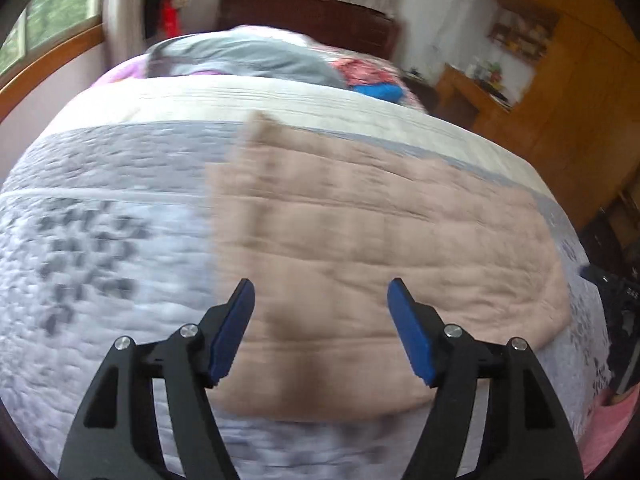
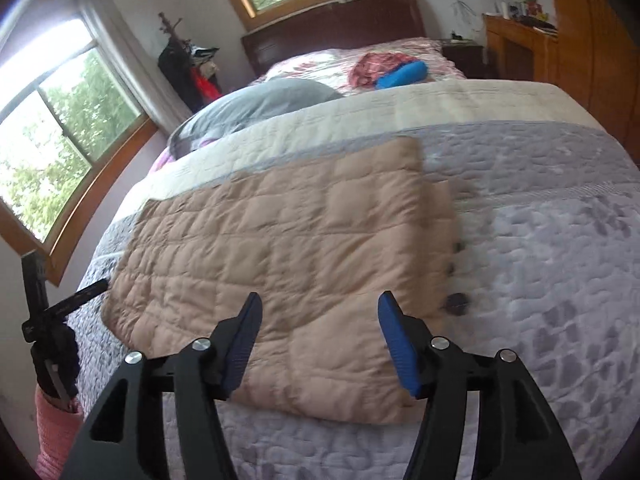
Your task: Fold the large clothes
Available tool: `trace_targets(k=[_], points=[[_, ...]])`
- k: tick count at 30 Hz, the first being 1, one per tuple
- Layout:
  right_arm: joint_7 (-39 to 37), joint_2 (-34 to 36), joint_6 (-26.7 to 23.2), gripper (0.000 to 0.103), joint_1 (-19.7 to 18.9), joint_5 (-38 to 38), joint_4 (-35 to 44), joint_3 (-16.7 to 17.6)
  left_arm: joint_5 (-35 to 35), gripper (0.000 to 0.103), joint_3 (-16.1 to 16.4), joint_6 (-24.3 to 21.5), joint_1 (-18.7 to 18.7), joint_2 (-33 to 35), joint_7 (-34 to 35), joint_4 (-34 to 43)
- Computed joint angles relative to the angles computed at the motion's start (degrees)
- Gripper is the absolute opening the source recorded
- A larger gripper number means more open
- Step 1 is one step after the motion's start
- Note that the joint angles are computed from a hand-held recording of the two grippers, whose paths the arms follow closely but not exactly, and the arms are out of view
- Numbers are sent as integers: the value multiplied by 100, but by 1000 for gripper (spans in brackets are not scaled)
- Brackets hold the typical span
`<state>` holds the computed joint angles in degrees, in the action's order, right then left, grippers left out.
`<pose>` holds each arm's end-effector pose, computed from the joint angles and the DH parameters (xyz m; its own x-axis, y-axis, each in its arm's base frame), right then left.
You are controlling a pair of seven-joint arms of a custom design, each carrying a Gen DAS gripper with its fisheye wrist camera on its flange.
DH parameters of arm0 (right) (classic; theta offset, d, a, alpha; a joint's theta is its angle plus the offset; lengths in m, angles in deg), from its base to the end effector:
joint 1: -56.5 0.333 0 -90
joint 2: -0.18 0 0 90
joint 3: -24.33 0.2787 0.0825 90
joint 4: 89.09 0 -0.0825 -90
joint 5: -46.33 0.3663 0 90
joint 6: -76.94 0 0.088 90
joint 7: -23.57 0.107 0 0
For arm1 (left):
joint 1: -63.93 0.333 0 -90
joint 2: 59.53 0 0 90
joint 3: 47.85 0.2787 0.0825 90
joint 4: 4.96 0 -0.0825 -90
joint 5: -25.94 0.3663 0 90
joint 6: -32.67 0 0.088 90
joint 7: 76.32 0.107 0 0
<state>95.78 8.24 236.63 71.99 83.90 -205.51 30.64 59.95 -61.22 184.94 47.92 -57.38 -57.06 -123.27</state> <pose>0.5658 0.1945 0.4136 0.2378 -0.8998 -0.3658 -0.8379 0.0005 -0.5458 0.4974 -0.2969 0.4459 0.1919 -0.9559 0.2224 -0.7612 -0.2880 -0.5811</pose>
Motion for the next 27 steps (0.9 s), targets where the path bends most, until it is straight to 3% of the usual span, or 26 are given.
trace_targets(k=[4, 8, 13, 19, 23, 26, 27], points=[[-316, 373, -684, 71, -389, 597, 439, -46, -1210, 72, 226, 545, 335, -306, 813, -624], [-265, 764, -969, 75, -487, 620, 778, -71, -2574, 72, 270, 1135, 507, -118, 1902, -833], [-374, 1308, -1335, 76, -735, 926, 1292, 63, -4780, 74, -156, 2047, 786, 343, 3694, -815], [-307, 1823, -1636, 80, -905, 1020, 1796, 138, -6185, 78, -931, 2136, 1406, 1076, 5172, -158], [-442, 2002, -1682, 82, -999, 1158, 1985, 222, -6297, 78, -1138, 1923, 1604, 1429, 5507, 297], [-444, 2086, -1632, 79, -950, 1067, 2092, 232, -6784, 62, -1547, 1656, 1904, 1730, 6082, 677], [-496, 2108, -1650, 73, -939, 1029, 2128, 253, -6702, 58, -1436, 1588, 1768, 1825, 5964, 814]])
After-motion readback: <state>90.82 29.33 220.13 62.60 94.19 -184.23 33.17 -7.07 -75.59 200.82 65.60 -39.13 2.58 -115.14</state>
